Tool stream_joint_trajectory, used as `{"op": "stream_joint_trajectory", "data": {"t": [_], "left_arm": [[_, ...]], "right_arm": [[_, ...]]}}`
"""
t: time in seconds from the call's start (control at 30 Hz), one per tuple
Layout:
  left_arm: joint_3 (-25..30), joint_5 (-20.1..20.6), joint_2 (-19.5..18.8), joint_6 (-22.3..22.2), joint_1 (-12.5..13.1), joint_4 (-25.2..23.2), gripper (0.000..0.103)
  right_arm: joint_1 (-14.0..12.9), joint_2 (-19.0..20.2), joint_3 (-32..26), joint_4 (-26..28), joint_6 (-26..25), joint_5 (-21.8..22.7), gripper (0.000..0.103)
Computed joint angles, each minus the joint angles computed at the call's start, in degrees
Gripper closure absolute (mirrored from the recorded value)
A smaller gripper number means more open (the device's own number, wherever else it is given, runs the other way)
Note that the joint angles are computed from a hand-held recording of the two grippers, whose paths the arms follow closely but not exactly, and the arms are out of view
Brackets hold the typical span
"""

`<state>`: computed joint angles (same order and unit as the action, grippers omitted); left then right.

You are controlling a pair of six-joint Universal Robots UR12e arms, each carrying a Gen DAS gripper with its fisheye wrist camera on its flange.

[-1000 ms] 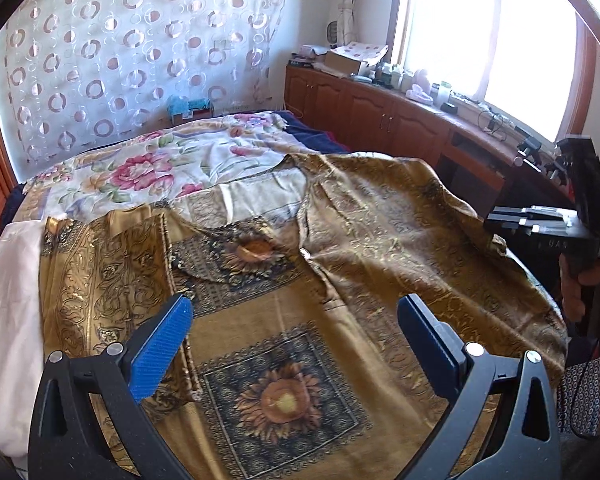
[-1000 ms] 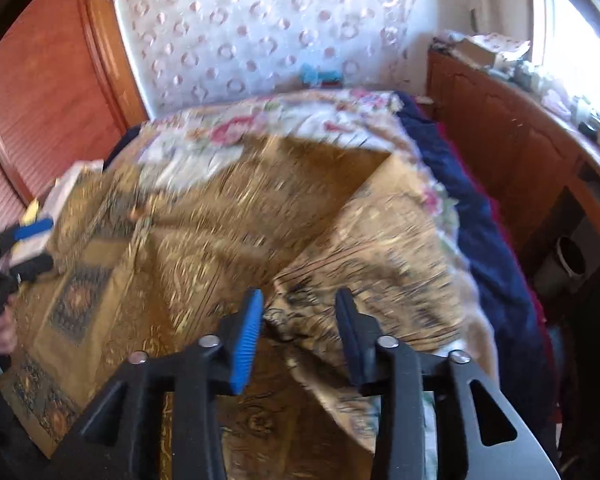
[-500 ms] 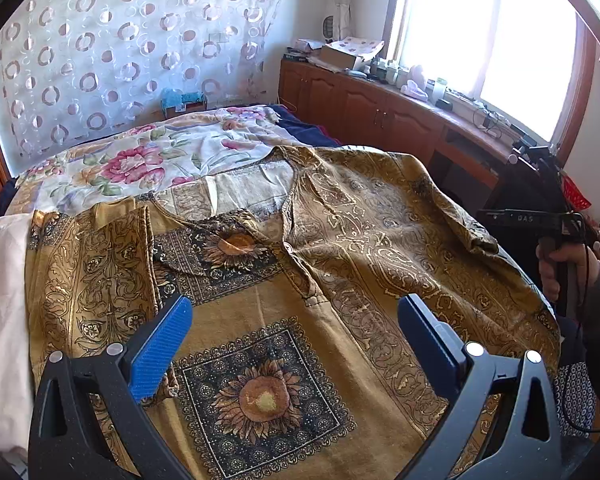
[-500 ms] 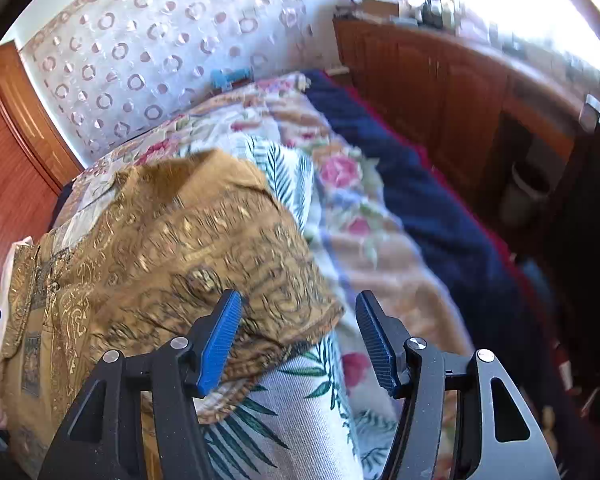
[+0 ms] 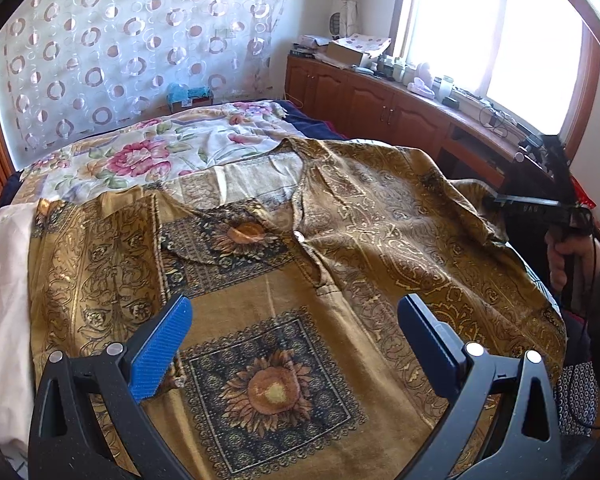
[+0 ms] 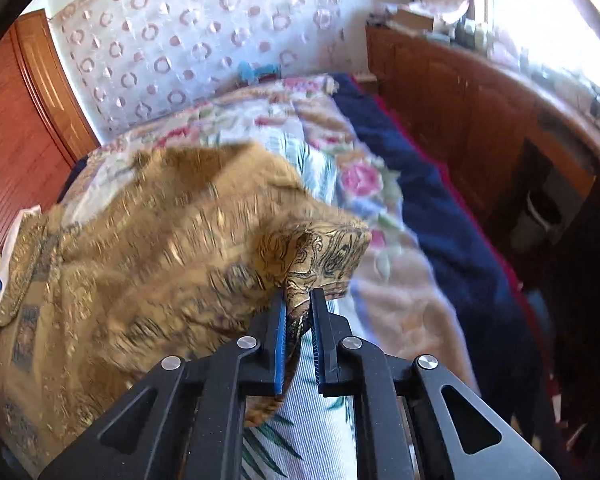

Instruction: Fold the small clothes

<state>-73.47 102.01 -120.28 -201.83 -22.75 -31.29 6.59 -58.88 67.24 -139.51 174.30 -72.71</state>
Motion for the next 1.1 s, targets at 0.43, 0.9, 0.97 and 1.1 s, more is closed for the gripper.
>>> {"op": "stream_joint_trajectory", "data": {"t": [0.43, 0.9, 0.97, 1.1], "left_arm": [[-3.05, 2.4, 1.87, -3.01, 0.58, 1.0, 0.0], [-4.68, 3.53, 2.73, -4.38, 1.37, 0.84, 0.0], [-4.74, 3.84, 2.81, -4.64, 1.49, 0.75, 0.0], [-4.82, 4.51, 2.88, -4.88, 1.57, 0.11, 0.0]], "right_arm": [[4.0, -0.29, -2.07, -6.61, -8.31, 14.47, 0.093], [4.09, 0.29, -1.57, -6.63, -6.03, 8.75, 0.053], [4.56, 1.4, -3.22, -4.75, -5.78, 6.99, 0.053], [5.9, 5.56, -10.68, 2.2, -6.05, 3.68, 0.053]]}}
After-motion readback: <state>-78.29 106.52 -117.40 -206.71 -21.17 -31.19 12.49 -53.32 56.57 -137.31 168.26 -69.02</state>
